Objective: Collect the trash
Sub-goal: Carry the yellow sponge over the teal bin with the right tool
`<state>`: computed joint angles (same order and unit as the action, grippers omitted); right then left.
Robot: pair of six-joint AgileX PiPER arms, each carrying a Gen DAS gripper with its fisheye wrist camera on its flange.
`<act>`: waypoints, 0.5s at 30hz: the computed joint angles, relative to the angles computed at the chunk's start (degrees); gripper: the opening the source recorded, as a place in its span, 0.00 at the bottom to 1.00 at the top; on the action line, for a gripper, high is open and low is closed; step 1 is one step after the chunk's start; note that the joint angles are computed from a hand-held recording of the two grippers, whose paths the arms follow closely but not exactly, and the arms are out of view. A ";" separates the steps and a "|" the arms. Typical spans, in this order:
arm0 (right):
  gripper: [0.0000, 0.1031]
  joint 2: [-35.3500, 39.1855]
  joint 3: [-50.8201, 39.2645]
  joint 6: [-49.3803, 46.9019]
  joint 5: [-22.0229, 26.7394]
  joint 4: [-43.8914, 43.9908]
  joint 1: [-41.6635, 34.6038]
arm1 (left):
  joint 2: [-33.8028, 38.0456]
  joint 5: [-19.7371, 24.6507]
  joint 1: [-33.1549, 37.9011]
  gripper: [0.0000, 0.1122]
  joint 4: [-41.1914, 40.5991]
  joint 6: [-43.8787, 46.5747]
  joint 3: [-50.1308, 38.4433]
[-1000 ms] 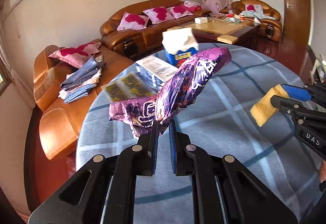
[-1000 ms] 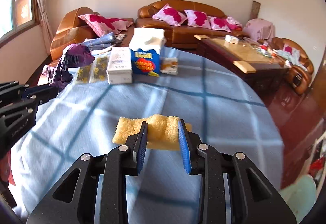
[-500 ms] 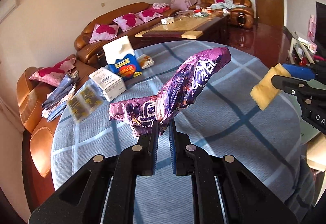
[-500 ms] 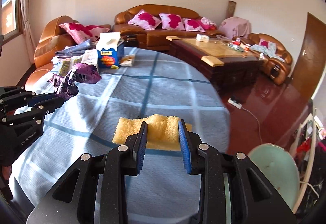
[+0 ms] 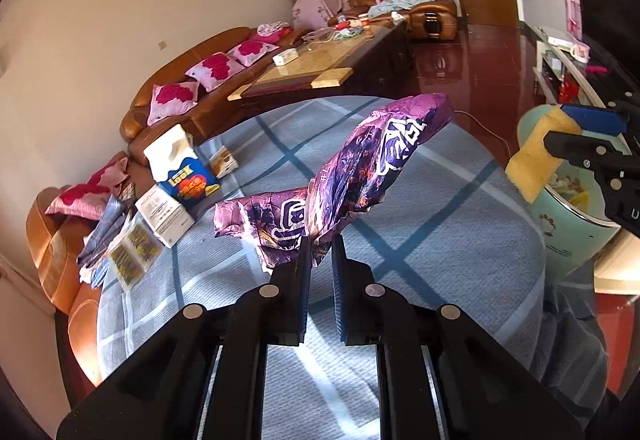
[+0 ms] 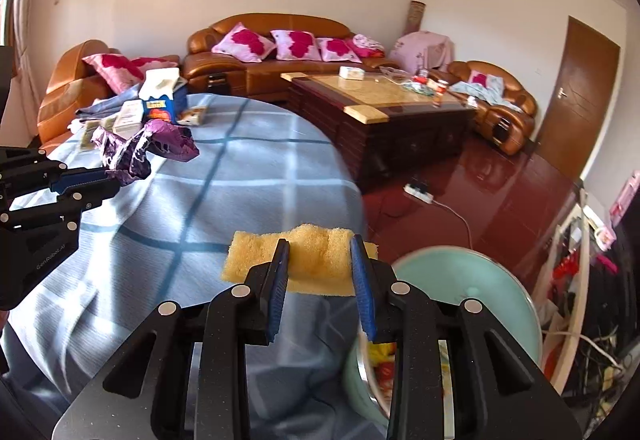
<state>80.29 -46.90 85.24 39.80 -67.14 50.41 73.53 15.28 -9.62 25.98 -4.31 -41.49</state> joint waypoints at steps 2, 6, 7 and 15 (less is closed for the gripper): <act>0.30 -1.59 1.83 0.64 0.33 -0.38 -0.79 | -0.12 0.69 -2.55 0.09 5.08 -5.21 0.22; 0.30 -4.01 4.48 1.26 0.30 -0.79 -2.72 | -0.08 2.29 -7.02 0.09 12.88 -13.33 0.26; 0.30 -4.53 4.92 1.08 0.08 -0.68 -3.28 | 0.17 2.77 -8.20 0.09 14.58 -15.23 -0.03; 0.30 -8.93 9.12 1.42 -0.60 -0.88 -6.68 | 1.21 5.75 -15.21 0.09 23.87 -24.79 -1.23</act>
